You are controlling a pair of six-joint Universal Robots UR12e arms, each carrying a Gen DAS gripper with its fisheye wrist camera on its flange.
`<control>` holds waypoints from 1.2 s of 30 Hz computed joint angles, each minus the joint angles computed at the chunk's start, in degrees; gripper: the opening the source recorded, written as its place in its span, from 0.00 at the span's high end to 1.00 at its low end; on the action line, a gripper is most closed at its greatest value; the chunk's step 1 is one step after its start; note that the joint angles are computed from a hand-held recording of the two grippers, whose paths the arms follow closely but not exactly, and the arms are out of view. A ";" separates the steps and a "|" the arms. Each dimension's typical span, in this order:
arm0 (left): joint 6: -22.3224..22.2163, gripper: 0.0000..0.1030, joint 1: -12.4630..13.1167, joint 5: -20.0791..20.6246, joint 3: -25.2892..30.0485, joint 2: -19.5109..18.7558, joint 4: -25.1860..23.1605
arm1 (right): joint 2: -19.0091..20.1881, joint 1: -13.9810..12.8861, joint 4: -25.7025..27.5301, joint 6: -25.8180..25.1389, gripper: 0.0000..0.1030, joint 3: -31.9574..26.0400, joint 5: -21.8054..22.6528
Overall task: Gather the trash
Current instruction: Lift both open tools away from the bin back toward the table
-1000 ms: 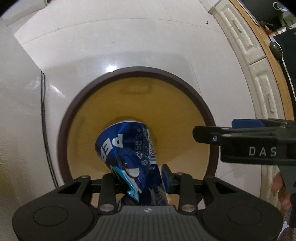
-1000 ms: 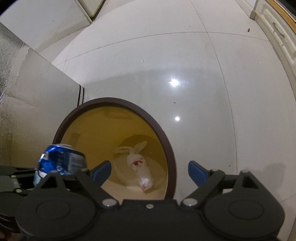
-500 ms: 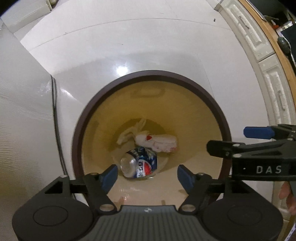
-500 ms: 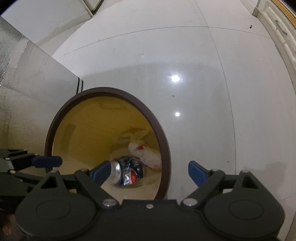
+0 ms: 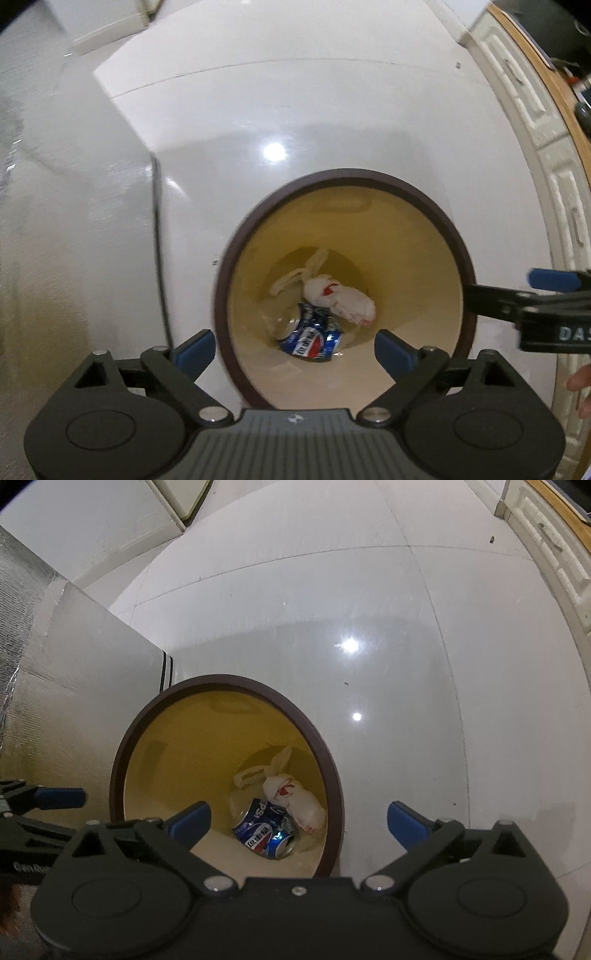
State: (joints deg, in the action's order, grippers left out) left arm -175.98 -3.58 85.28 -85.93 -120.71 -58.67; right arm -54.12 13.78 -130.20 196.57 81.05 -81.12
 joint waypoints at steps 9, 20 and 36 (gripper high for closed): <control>-2.26 0.00 1.31 0.81 -0.48 2.09 -0.84 | -1.91 0.21 0.24 1.30 0.00 0.87 -2.73; -3.61 0.00 2.12 1.96 -0.67 5.28 -2.64 | -4.24 0.54 1.59 -0.50 0.00 1.01 -2.60; -3.83 0.00 1.84 1.48 -4.32 12.12 5.11 | -11.38 1.26 -2.33 1.77 0.00 3.79 -7.64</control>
State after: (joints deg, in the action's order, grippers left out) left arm -179.81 -1.74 86.76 -90.24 -108.59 -53.56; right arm -65.50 15.05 -132.52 198.34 84.83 -88.77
